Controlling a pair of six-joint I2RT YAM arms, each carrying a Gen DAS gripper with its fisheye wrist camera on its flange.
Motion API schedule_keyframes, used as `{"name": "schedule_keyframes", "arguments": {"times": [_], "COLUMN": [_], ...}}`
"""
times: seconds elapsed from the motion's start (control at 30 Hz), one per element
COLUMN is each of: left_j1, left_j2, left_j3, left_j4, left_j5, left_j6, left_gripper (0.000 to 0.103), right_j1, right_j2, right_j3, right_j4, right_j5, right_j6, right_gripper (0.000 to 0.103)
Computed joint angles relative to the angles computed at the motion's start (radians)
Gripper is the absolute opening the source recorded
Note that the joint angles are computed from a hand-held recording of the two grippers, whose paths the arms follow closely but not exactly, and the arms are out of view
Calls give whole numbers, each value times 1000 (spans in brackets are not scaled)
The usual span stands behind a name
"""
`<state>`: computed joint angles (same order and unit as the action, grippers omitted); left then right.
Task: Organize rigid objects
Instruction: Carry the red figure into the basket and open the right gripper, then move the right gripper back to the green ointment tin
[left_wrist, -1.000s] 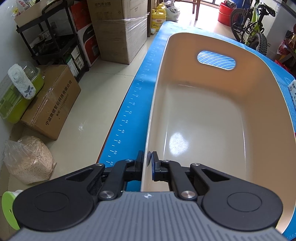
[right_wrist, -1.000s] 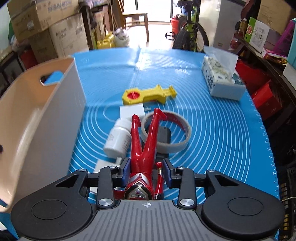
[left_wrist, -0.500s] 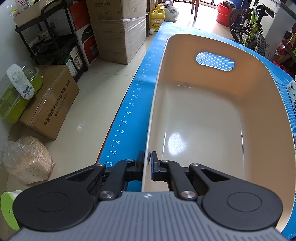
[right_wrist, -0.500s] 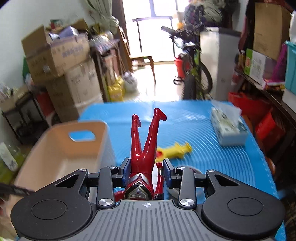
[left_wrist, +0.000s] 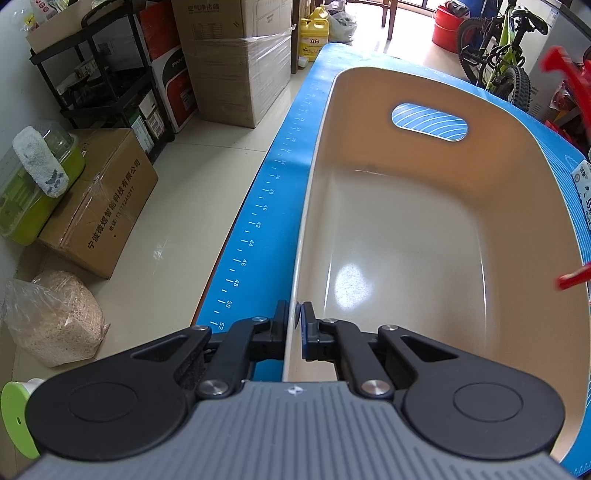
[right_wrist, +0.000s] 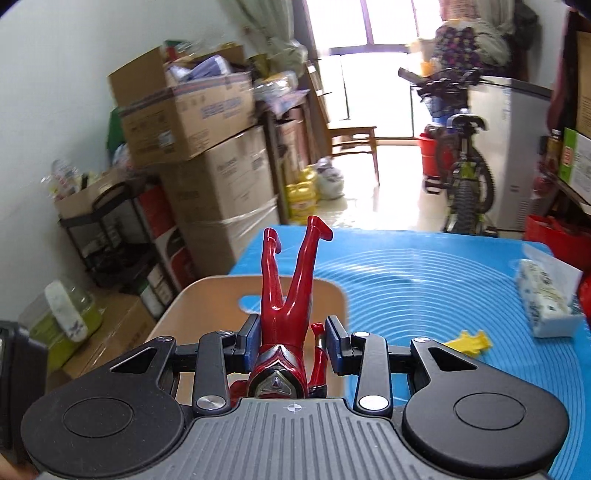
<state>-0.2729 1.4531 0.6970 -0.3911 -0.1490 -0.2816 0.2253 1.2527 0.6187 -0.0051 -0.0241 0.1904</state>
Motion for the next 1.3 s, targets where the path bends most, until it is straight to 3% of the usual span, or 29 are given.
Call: {"name": "schedule_keyframes", "arguments": {"times": [0.33, 0.67, 0.73, 0.93, 1.07, 1.3], "left_j1": [-2, -3, 0, 3, 6, 2], "left_j2": [4, 10, 7, 4, 2, 7], "left_j3": [0, -1, -3, -5, -6, -2], "left_j4": [2, 4, 6, 6, 6, 4], "left_j5": [-3, -4, 2, 5, 10, 10], "left_j6": [0, 2, 3, 4, 2, -3], "left_gripper": [8, 8, 8, 8, 8, 8], "right_j1": [132, 179, 173, 148, 98, -75], "right_j2": [256, 412, 412, 297, 155, -70], "right_j3": [62, 176, 187, 121, 65, -11], "right_j4": [-41, -218, -240, -216, -214, -264], "right_j5": [38, 61, 54, 22, 1, -44], "right_j6": [23, -2, 4, 15, 19, -2], "right_gripper": [44, 45, 50, 53, 64, 64]}}
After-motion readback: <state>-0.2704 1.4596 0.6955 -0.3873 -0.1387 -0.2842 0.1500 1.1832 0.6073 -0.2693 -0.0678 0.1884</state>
